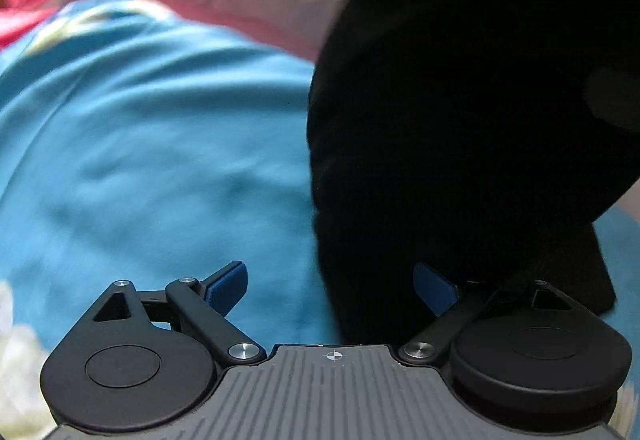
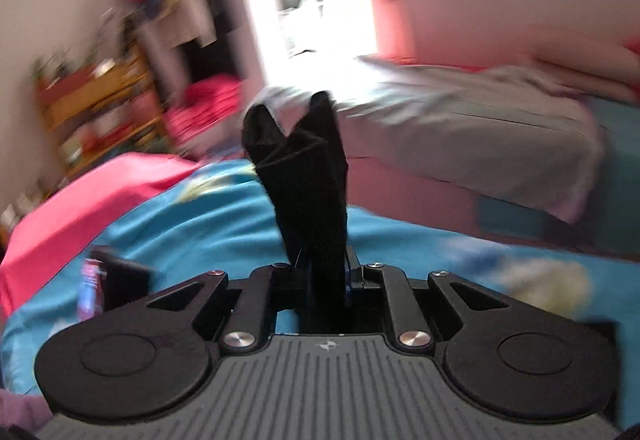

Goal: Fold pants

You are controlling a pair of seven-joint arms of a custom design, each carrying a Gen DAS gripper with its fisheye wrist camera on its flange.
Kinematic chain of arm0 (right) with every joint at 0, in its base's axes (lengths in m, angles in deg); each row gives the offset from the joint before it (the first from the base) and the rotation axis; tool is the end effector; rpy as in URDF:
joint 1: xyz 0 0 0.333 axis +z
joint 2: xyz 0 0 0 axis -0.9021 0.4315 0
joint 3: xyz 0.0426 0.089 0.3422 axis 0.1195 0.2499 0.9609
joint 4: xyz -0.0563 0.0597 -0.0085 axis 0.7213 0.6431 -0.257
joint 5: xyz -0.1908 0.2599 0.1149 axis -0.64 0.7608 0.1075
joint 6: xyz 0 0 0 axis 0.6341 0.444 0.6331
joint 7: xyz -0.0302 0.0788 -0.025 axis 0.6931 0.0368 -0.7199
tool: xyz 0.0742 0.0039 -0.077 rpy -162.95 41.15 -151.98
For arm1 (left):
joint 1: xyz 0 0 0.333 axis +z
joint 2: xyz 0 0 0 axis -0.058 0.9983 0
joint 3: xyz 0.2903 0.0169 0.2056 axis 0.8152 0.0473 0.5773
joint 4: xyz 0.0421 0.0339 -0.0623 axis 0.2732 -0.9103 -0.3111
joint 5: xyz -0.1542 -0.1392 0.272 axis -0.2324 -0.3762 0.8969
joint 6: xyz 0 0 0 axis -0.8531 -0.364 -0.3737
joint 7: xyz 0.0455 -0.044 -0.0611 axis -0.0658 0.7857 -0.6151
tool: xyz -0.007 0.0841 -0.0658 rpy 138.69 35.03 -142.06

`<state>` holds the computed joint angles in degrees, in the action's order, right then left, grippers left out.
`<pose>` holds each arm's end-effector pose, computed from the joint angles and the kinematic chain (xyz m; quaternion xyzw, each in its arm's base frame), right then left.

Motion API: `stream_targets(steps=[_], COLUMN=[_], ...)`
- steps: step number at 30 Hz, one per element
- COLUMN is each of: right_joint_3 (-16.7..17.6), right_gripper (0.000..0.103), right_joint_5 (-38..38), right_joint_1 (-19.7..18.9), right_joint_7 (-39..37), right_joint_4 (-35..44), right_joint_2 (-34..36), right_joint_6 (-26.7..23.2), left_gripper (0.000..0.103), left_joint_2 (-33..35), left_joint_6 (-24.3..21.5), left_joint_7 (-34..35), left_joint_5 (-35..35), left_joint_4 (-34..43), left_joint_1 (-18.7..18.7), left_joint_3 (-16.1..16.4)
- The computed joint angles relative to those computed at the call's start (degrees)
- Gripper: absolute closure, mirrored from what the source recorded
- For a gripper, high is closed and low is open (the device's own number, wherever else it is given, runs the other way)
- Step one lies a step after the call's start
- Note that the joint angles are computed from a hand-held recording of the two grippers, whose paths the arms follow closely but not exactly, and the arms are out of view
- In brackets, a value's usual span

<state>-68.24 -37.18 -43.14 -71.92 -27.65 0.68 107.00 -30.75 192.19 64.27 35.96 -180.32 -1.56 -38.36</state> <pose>0.5475 0.2791 0.4780 -0.5710 0.6549 -0.2809 0.4077 0.6309 -0.1070 0.4019 -0.5334 0.7813 -0.3193 0.0551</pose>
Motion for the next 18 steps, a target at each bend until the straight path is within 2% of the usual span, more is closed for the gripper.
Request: stream_targets(steps=[1, 3, 4, 5, 6, 7, 8, 9, 10, 12, 13, 14, 16, 18], right_joint_3=[-1.17, -1.44, -0.77, -0.08, 2.62, 3.82, 3.04, 1.00, 0.74, 2.62, 2.91, 3.06, 2.65, 2.09], right_gripper=[0.087, 0.085, 0.079, 0.065, 0.059, 0.054, 0.046, 0.042, 0.035, 0.030, 0.029, 0.027, 0.027, 0.024], right_joint_5=[-1.98, -5.00, -3.10, 2.81, 10.07, 13.31, 12.54, 7.74, 4.15, 5.04, 4.62, 2.79, 0.81, 2.62], right_joint_1=[0.56, -0.22, -1.17, -2.15, -4.58, -6.25, -5.98, -3.71, -2.33, -0.21, 0.18, 0.19, -0.51, -1.04], right_joint_7=[4.65, 13.04, 12.69, 8.41, 4.85, 5.30, 9.78, 17.33, 20.86, 17.13, 15.54, 14.20, 10.65, 7.47], right_joint_4=[-4.09, -11.84, -15.16, -18.21, -20.11, -22.03, -23.85, -25.01, -25.34, -23.19, -22.79, -21.46, -18.48, -15.88], right_joint_2=[-2.64, -6.87, -8.01, -8.26, -7.75, -7.78, -9.17, -10.48, -11.17, -10.24, -10.06, -9.06, -6.59, -3.83], right_joint_6=[-2.72, -6.89, -9.06, -11.70, -15.03, -16.66, -16.08, -16.41, -19.20, -29.06, -31.10, -31.37, -28.61, -27.19], left_gripper=[0.000, 0.000, 0.000, 0.000, 0.000, 0.000, 0.000, 0.000, 0.000, 0.000, 0.000, 0.000, 0.000, 0.000], left_joint_2=[-0.46, -1.38, -1.94, -2.75, -3.12, -3.55, -3.96, -4.10, -3.99, -3.00, -2.60, -0.99, 0.38, 2.13], left_joint_6=[-1.56, -6.97, -8.89, -10.27, -11.62, -12.36, -12.37, -12.17, -11.70, -10.18, -9.69, -9.60, -8.94, -8.86], left_joint_7=[2.64, 8.32, 9.58, 10.90, 12.28, 12.85, 13.18, 13.79, 13.39, 10.70, 9.33, 7.06, 4.08, 1.18], left_joint_5=[-0.97, -4.12, -4.26, -4.59, -5.10, -5.06, -4.86, -5.16, -4.97, -3.39, -2.69, -1.17, -0.14, 1.54], left_joint_4=[-0.25, -0.19, -0.32, -0.86, -0.83, -0.84, -0.93, -0.78, -0.35, 1.16, 1.81, 4.13, 6.02, 7.81], left_joint_1=[1.37, 4.13, 4.18, 4.19, 4.34, 4.07, 3.59, 3.35, 2.69, 0.92, 0.30, -0.58, -1.48, -2.85], left_joint_3=[-1.23, -2.99, -2.47, -1.94, -1.38, -0.52, 0.37, 0.94, 1.51, 2.62, 2.85, 3.30, 2.86, 2.43])
